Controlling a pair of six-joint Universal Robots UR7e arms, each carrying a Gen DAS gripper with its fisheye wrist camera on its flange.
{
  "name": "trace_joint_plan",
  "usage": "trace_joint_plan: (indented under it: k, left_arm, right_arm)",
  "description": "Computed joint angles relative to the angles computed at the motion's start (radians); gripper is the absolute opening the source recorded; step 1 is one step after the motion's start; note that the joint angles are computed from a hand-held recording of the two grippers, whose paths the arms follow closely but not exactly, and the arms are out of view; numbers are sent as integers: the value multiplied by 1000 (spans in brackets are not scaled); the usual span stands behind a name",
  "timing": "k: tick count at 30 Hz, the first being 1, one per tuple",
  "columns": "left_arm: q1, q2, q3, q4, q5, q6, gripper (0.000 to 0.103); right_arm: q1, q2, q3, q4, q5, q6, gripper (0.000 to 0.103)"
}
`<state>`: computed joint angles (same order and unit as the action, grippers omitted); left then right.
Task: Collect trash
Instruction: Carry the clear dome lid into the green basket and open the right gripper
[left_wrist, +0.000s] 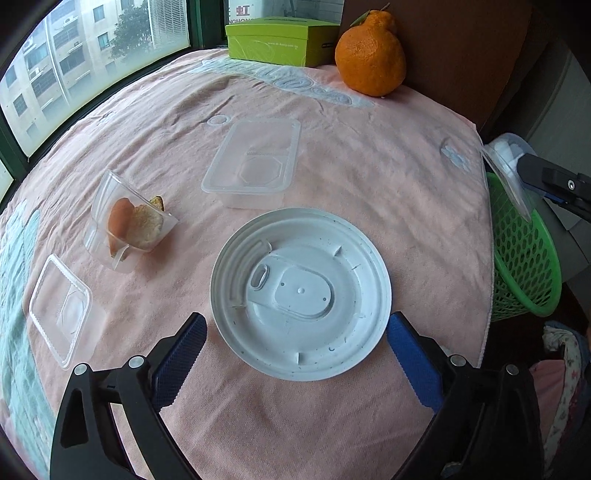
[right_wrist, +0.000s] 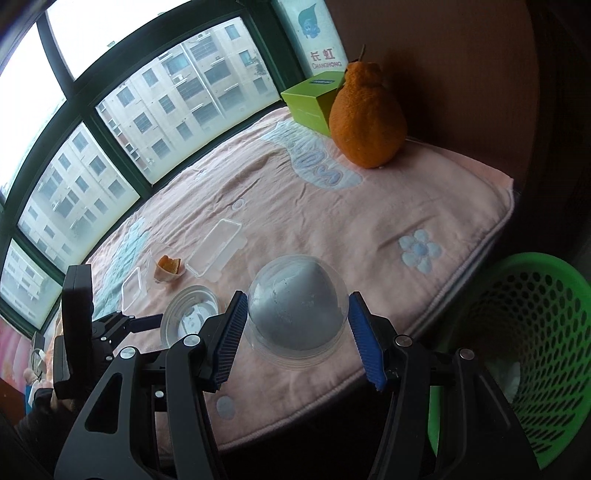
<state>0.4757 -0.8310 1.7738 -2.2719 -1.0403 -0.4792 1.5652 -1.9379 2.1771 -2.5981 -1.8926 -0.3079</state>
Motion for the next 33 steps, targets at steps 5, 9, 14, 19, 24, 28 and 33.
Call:
trace_joint_plan:
  k: [5, 9, 14, 19, 24, 28, 33]
  left_arm:
    - [6, 10, -8, -8, -14, 14, 95]
    - [18, 17, -15, -14, -31, 11, 95]
    - [22, 19, -11, -37, -35, 25, 94]
    - [22, 21, -9, -58, -37, 24, 91]
    - [21, 15, -4, -65, -40, 13, 89]
    - [18, 3, 7, -73, -46, 3, 88]
    - [1, -22, 25, -91, -50, -1, 88]
  right_arm:
    - [-44, -62, 20, 24, -15, -19, 57]
    - [-103, -118, 34, 45, -17, -37, 57]
    - [-200, -184, 32, 73, -19, -58, 57]
    - [-326, -231, 21, 95, 0, -80, 57]
    - [-457, -250, 10, 153, 48, -74, 57]
    - [-514, -243, 6, 195, 57, -55, 57]
    - [-554, -222, 1, 242, 68, -37, 57]
